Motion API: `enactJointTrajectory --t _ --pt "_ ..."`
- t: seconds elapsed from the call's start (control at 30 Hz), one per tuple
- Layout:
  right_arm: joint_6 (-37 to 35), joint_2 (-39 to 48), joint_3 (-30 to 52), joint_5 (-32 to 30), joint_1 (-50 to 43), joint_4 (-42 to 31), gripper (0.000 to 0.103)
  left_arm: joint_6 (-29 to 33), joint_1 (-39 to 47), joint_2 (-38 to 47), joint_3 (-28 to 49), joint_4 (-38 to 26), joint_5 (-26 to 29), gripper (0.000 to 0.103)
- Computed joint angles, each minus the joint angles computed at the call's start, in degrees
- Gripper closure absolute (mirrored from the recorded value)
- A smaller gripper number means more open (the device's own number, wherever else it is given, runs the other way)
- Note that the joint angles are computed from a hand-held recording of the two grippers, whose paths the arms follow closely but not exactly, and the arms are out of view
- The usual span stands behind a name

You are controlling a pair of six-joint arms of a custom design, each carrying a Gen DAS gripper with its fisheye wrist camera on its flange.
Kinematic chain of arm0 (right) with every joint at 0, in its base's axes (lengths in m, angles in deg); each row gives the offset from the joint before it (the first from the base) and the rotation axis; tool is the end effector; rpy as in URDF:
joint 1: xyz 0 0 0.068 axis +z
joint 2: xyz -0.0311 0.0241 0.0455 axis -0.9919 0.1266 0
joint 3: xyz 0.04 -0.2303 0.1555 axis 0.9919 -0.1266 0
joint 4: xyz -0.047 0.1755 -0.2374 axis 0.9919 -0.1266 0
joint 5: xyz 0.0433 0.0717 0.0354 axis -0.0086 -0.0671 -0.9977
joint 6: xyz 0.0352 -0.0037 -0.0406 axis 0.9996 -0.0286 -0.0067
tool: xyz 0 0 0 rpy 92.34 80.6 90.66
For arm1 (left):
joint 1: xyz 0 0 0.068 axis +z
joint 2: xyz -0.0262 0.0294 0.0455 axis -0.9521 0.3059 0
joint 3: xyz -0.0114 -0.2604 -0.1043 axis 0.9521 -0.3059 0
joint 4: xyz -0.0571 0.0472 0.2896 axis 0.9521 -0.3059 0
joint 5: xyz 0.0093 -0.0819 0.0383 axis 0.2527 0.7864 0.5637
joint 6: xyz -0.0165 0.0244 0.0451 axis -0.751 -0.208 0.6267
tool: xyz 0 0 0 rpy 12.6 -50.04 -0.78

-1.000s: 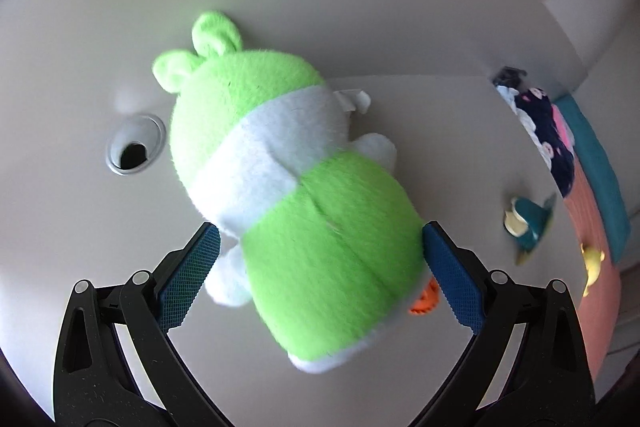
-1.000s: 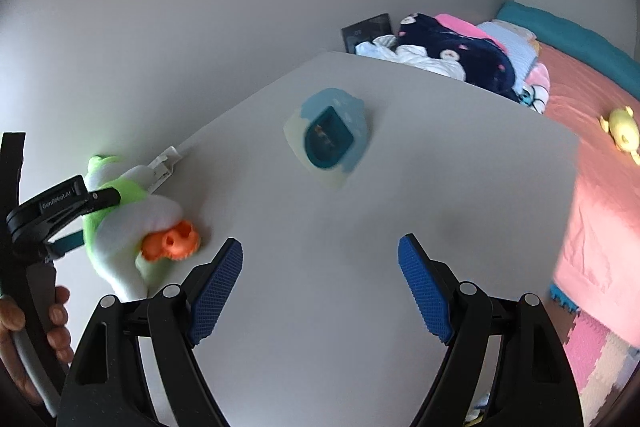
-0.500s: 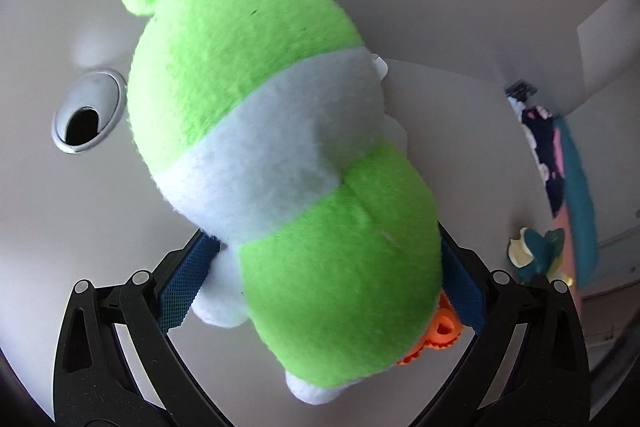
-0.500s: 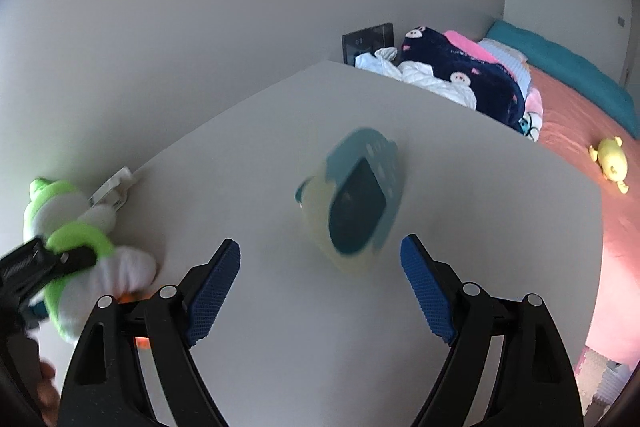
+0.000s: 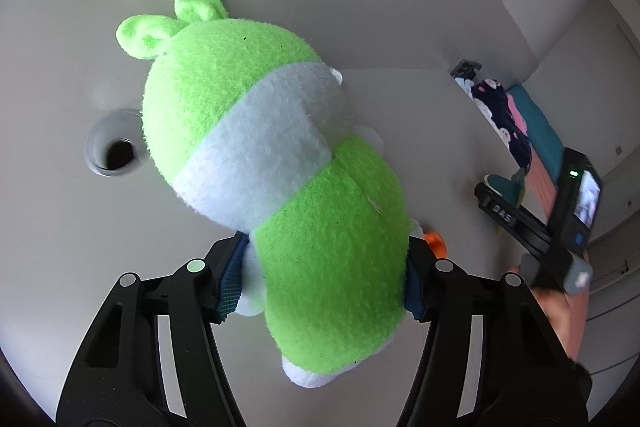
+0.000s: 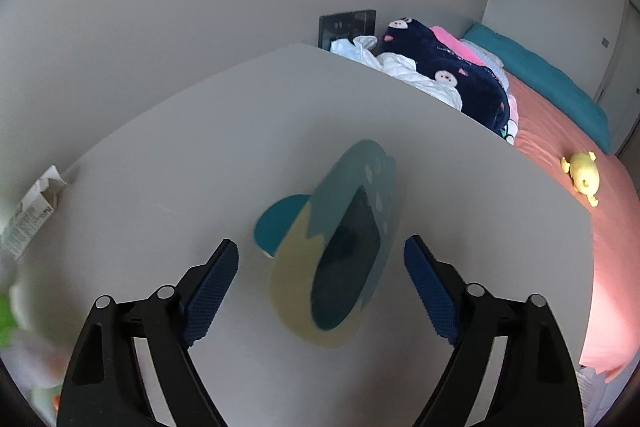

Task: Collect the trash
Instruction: 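Grasp the green-white bunny plush with the left tool while the right tool grasps the teal-yellow disc, then carry the bunny and disc over the black bin and open both tools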

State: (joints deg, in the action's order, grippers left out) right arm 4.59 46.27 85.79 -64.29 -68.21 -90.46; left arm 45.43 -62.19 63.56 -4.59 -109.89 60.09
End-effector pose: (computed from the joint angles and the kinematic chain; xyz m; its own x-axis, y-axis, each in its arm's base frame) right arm 0.3134 0.0686 0.2185 -0.7667 0.0988 -0.6344 0.2006 0.9755 -0.0905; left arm 0.1570 0.0157 0.2878 -0.7896 -0.2823 -0.5448 -0.0888 0.9311 -0.3538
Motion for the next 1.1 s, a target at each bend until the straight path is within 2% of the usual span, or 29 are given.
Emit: enactJointTrajectory --t 0.07,0.2,0.3,0.4,0.5,0.77,0.97,1.1 --pt "-0.4 1.2 0.7 -0.5 -0.5 -0.4 0.042 3.4 3.7 -1.7 1.0 -2.8 2.1 0.042" --pt "-2.0 1.2 0.2 1.0 -0.3 0.5 0.046 11.9 12.5 -5.1 3.2 -8.4 5.1 0.042" --pt "-2.5 0.3 -0.8 0.1 -0.7 1.5 0.047 14.6 15.3 -5.7 4.2 -10.0 6.2 0.042" --pt "-2.4 -2.3 -2.4 -4.7 -2.2 2.3 0.047 14.4 14.2 -6.9 4.7 -10.4 5.4 0.042" --pt "-2.2 -5.3 -3.9 -10.8 -4.3 1.8 0.047 10.7 8.6 -8.5 4.1 -9.2 2.2 0.042" --pt "-2.8 -18.5 -9.0 -17.7 -7.6 -2.6 0.047 3.9 -0.8 -11.2 2.7 -8.7 0.2 0.041" --pt "-4.6 -30.4 -11.4 -18.2 -9.1 -9.8 0.047 -1.5 -9.4 -15.6 1.8 -9.4 -4.5 0.041" --pt "-6.0 -40.9 -12.6 -18.2 -10.0 -17.2 0.047 -6.4 -16.3 -18.5 1.2 -10.5 -7.2 0.041"
